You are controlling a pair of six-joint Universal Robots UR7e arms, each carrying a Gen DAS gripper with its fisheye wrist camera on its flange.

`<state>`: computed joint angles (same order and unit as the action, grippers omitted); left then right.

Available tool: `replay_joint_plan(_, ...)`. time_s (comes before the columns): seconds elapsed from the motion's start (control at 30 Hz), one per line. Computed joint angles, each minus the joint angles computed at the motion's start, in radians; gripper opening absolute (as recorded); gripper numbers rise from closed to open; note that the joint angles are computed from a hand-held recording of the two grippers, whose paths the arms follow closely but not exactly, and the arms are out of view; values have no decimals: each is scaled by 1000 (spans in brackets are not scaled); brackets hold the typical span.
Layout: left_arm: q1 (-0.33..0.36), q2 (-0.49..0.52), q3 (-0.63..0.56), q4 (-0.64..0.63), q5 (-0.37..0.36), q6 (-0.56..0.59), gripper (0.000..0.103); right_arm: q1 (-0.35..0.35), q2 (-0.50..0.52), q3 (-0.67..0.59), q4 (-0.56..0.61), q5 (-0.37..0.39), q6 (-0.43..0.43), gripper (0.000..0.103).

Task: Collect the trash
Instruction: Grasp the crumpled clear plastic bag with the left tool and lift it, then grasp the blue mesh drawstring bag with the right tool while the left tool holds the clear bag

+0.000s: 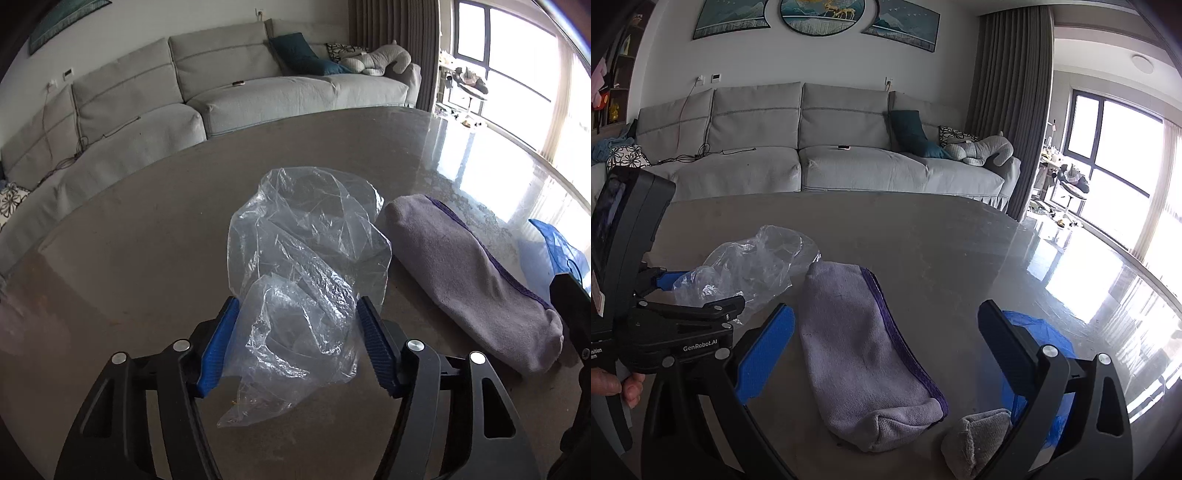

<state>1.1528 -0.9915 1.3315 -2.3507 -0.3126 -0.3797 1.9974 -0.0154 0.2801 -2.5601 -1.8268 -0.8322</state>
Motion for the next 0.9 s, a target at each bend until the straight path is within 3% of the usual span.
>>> replay_joint_plan(0.03,8,-4,-6,55,-38,-35,38,0,-2,7,-4,-3,-2,99)
replay_joint_plan(0.23,-7,16,19,-13,9,34,11,-1,-11,24,-14,-13,4,99)
replay_joint_plan(0.47,-57,-13,78,-204,51,133,8,-6,-52,94,-39,-7,11,99)
replay_joint_plan(0.67,-119,-18,99,-274,90,175,8,-16,-86,152,-88,-20,26,99)
replay_joint_plan(0.9,-154,60,51,-296,80,234,8,-37,-113,167,-115,-49,51,99)
